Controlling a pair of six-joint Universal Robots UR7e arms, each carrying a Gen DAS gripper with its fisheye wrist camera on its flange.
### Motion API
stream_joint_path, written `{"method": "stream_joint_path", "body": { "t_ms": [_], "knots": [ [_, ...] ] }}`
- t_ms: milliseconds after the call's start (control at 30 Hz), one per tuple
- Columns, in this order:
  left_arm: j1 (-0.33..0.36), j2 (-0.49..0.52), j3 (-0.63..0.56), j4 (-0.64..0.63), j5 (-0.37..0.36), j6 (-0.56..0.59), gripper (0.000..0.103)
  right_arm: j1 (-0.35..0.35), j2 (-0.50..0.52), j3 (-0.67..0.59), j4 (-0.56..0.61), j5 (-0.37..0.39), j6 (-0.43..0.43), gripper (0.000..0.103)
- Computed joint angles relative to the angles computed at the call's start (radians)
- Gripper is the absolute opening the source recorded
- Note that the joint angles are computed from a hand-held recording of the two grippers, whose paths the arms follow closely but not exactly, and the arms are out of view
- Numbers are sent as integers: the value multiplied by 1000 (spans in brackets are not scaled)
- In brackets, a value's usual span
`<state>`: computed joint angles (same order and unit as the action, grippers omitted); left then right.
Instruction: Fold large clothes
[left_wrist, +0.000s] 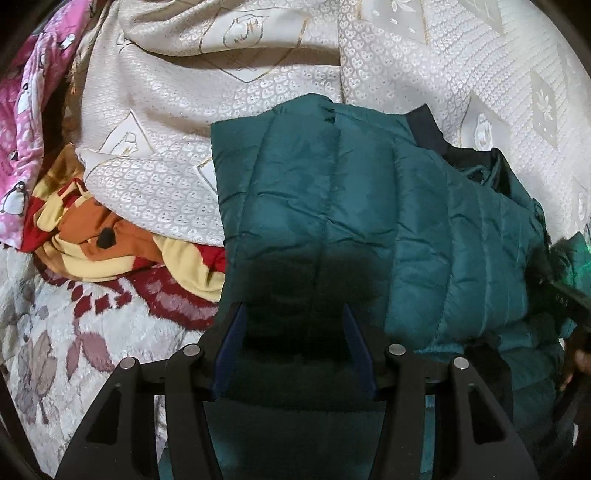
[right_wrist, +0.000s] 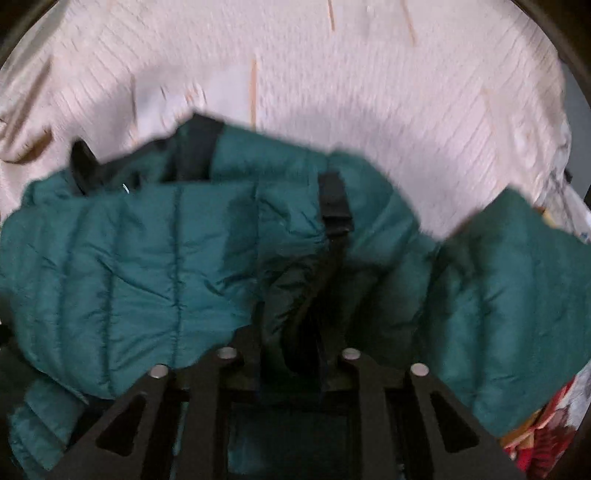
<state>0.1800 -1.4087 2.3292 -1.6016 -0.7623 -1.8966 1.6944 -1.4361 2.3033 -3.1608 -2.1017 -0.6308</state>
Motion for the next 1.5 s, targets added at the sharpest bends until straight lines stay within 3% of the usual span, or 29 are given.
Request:
{"method": "stream_joint_path", "body": {
  "t_ms": [133, 300, 400, 467, 600, 700, 800, 967, 1100, 1233, 1400, 1500],
  "knots": [
    [-9, 6, -26, 63, 39, -10, 30, 7, -52, 10, -8, 24, 20, 68],
    [15, 23, -53, 83, 91, 10, 30, 42, -155, 15, 143, 125, 55, 69],
    [44, 38, -61, 64, 110, 30, 30, 62, -143, -4, 262, 166, 35, 68],
    [72, 50, -65, 43, 124, 54, 30, 62, -125, 15, 255, 177, 7, 68],
    [113, 69, -67, 7, 130, 84, 30, 100, 0, 27, 112, 108, -61, 68],
    [137, 72, -59, -38, 138, 108, 30, 113, 94, -1, 41, 40, -59, 68],
    [158, 80, -58, -65, 139, 124, 30, 102, 146, -24, 12, 31, -55, 68],
    [181, 95, -60, -81, 147, 137, 31, 117, 109, -22, 60, 35, -39, 68],
    [188, 95, -57, -97, 151, 146, 31, 115, -37, 16, 160, 97, -33, 69],
    [189, 109, -62, -99, 154, 143, 31, 100, -119, 39, 244, 90, -32, 69],
    [168, 95, -47, -74, 136, 124, 32, 33, -49, 30, 222, 52, -27, 69],
    [167, 106, -62, -54, 134, 119, 32, 56, 6, 11, 196, 26, 1, 69]
  ]
}}
